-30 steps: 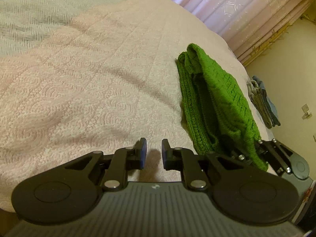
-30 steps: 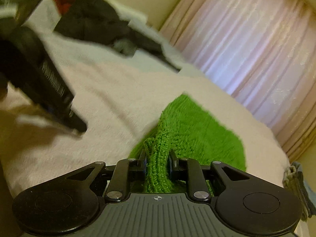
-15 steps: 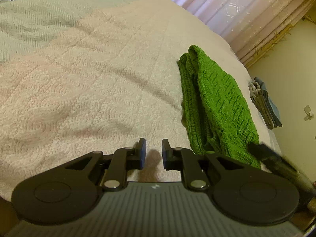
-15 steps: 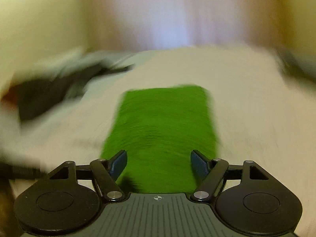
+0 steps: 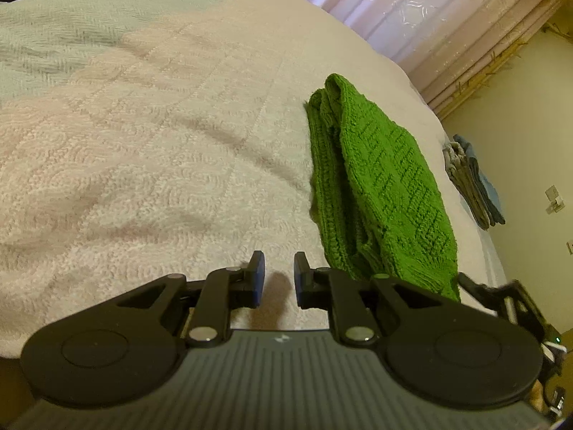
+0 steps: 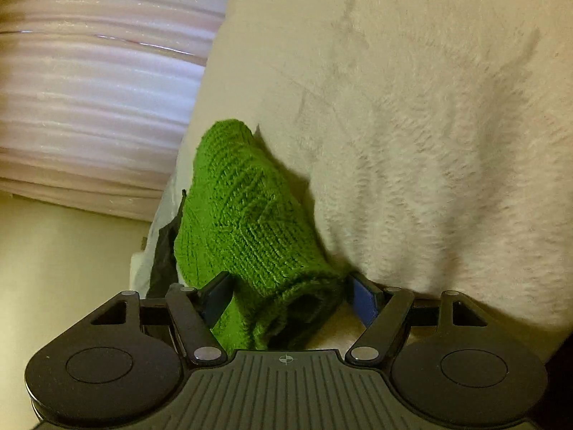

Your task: Fold clothes

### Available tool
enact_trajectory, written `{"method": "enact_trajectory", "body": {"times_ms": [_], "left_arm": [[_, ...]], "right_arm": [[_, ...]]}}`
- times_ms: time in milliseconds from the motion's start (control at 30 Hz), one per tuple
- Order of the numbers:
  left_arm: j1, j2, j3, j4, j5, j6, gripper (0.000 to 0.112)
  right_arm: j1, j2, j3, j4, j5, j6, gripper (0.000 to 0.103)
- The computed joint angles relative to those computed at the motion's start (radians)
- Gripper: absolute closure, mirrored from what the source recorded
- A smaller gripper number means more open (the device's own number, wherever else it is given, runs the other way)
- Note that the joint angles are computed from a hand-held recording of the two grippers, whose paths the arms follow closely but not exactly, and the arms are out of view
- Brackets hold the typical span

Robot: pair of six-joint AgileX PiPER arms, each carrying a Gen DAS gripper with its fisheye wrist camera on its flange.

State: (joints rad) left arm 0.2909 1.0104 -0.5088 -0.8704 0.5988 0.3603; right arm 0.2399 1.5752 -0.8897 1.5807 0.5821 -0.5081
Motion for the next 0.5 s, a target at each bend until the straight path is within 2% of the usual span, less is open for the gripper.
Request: {"method": "enact_trajectory", "body": {"times_ms": [100, 133, 167, 200, 267, 400, 500], "left_arm": [[-0.016, 0.006, -0.006, 0.024, -0.012, -0.032, 0.100], [-0.024, 0.011, -0.010, 0.035, -0.019, -0.047, 0.100], [-0.030, 0.016, -0.015, 0.043, -0.023, -0.058, 0.100], [-0.036, 0.022, -0.020, 0.050, -0.026, -0.068, 0.100], [-0.047, 0.033, -0.034, 0.070, -0.032, -0.091, 0.100], [-0.054, 0.058, -0.078, 0.084, -0.027, -0.101, 0.100], [-0.060, 0.120, -0.134, 0.039, -0.022, -0.053, 0.099]], "right_arm": [[0.027, 0.027, -0.026, 0.003, -0.023, -0.024, 0.032], [0.037, 0.038, -0.039, -0.005, -0.031, -0.037, 0.041], [0.034, 0.047, -0.059, -0.049, -0.021, -0.026, 0.066], [0.031, 0.056, -0.080, -0.092, -0.011, -0.016, 0.072], [0.004, 0.066, -0.134, -0.171, 0.026, 0.005, 0.076], [-0.082, 0.084, -0.340, -0.457, 0.103, 0.018, 0.079], [-0.168, 0.189, -0.564, -0.626, 0.208, 0.024, 0.080]]}}
